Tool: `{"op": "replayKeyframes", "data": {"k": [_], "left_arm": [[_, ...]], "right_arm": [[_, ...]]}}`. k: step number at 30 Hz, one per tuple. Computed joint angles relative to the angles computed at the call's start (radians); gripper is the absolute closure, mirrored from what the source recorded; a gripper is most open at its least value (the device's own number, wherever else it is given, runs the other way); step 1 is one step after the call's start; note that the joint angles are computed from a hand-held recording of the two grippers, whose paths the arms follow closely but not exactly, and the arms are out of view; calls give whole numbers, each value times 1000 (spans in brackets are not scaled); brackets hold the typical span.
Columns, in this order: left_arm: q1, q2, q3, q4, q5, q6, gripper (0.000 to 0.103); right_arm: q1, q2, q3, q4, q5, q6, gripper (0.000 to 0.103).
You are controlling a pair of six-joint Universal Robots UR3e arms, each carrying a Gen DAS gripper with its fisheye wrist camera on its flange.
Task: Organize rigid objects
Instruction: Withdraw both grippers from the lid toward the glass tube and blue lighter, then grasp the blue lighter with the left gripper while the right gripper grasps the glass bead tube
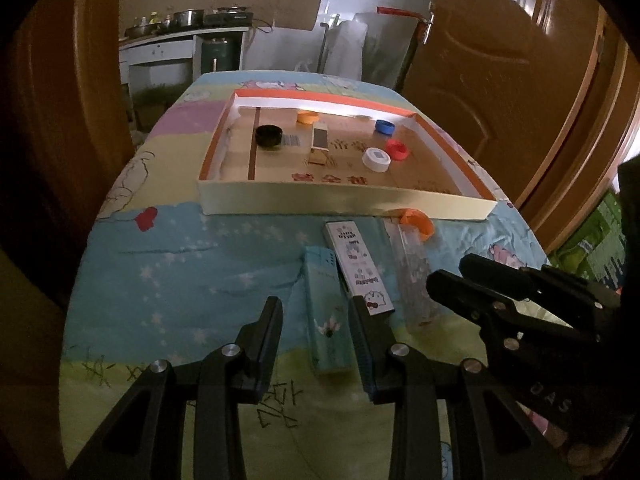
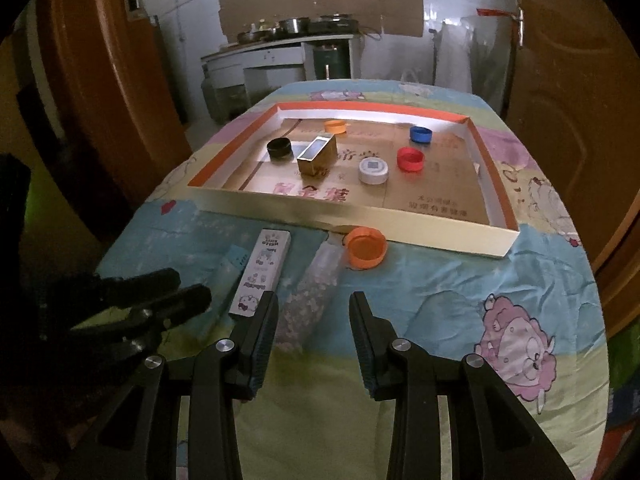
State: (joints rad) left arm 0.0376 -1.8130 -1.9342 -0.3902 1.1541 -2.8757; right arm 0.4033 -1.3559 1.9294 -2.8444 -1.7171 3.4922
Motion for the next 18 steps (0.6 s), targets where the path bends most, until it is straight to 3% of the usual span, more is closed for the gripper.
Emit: {"op": "replayKeyframes", "data": {"k": [12,18], "left_arm": [[-39,-65,21,44,46,-3,69],[-53,-109,46,95,75,-22,77]], "right_arm": [[-22,30,-10,-7,19,10,65],[-5,77,-63,9,-22,31,65]]}}
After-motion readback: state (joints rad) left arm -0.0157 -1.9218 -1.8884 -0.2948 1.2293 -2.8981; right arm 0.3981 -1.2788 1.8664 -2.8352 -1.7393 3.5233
